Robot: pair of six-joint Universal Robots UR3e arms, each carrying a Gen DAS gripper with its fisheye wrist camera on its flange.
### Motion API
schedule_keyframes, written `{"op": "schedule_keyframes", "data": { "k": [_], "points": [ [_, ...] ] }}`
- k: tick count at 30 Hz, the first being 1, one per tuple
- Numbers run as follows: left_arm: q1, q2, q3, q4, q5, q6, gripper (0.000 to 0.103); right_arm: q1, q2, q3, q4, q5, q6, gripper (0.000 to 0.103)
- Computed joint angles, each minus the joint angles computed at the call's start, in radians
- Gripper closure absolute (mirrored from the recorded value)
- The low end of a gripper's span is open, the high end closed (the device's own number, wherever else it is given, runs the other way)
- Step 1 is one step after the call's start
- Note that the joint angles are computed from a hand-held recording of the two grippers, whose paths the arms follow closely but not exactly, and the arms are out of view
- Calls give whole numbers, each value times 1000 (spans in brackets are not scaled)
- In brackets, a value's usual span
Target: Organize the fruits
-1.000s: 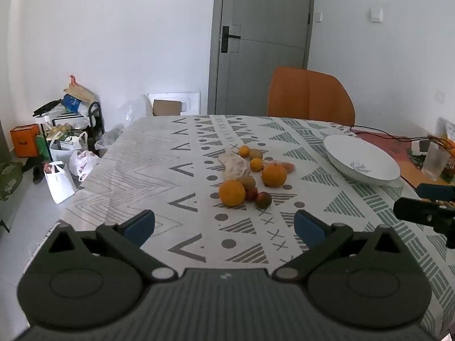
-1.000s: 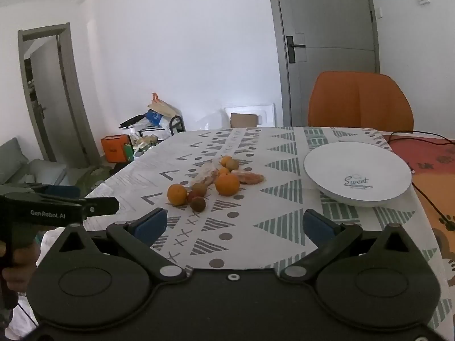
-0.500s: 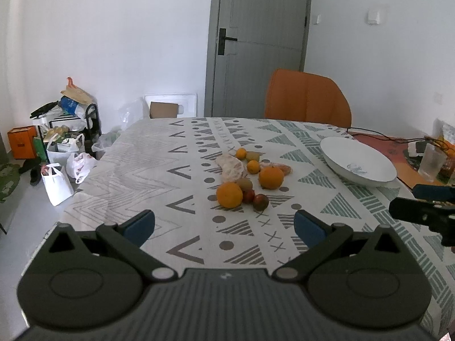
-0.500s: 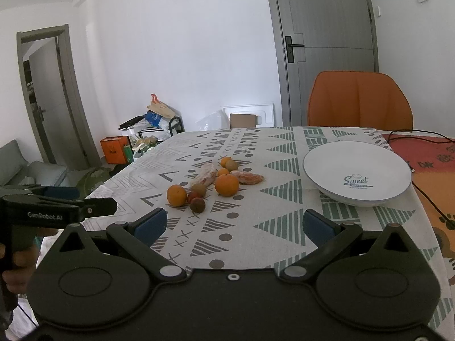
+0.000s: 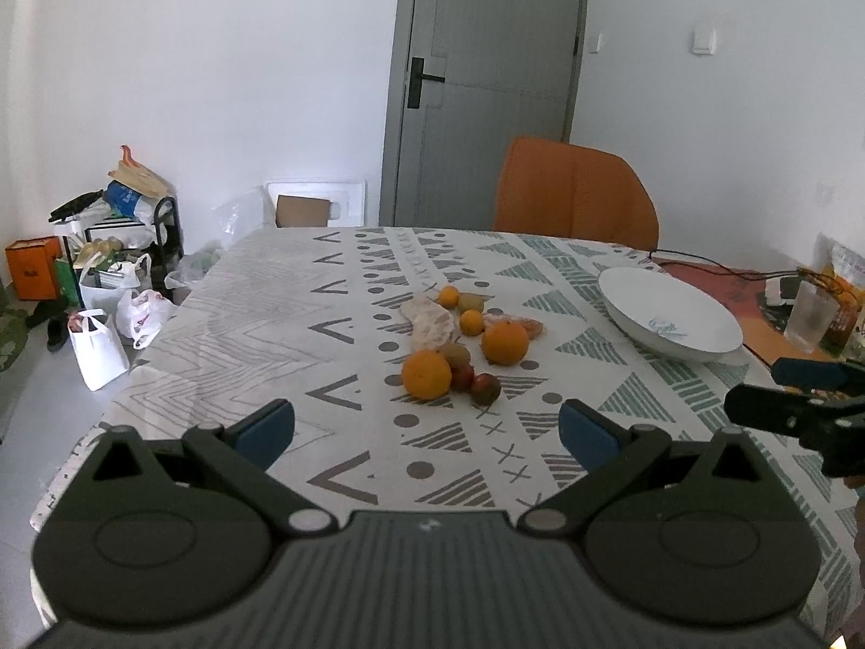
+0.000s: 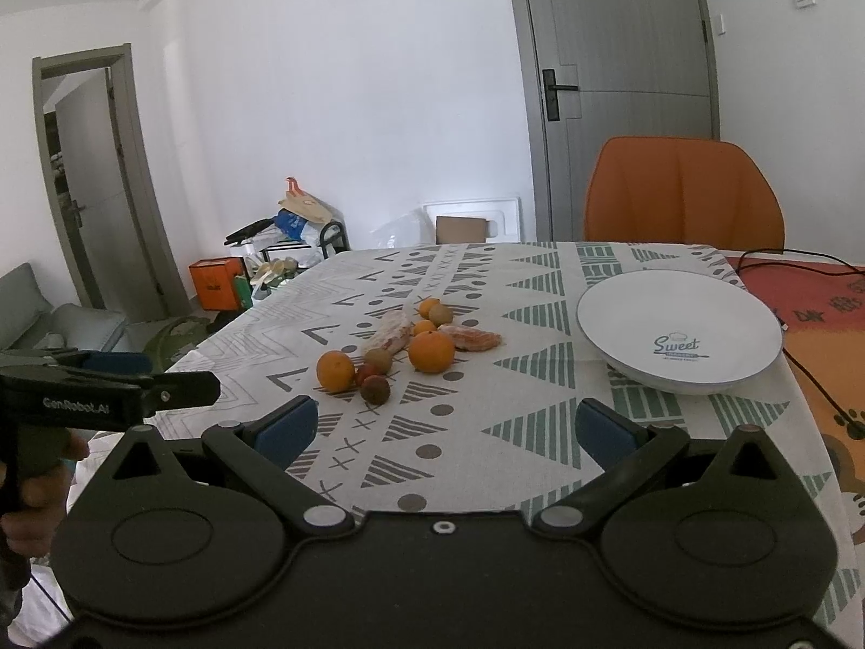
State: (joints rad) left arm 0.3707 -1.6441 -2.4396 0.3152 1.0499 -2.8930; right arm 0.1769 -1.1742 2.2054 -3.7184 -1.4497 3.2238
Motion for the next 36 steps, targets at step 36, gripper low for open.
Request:
{"op": "schedule_keyframes", "data": {
  "k": [36],
  "points": [
    [6, 11, -4, -2, -14, 2, 0, 36, 24, -2, -59, -51, -11, 0]
  ]
}}
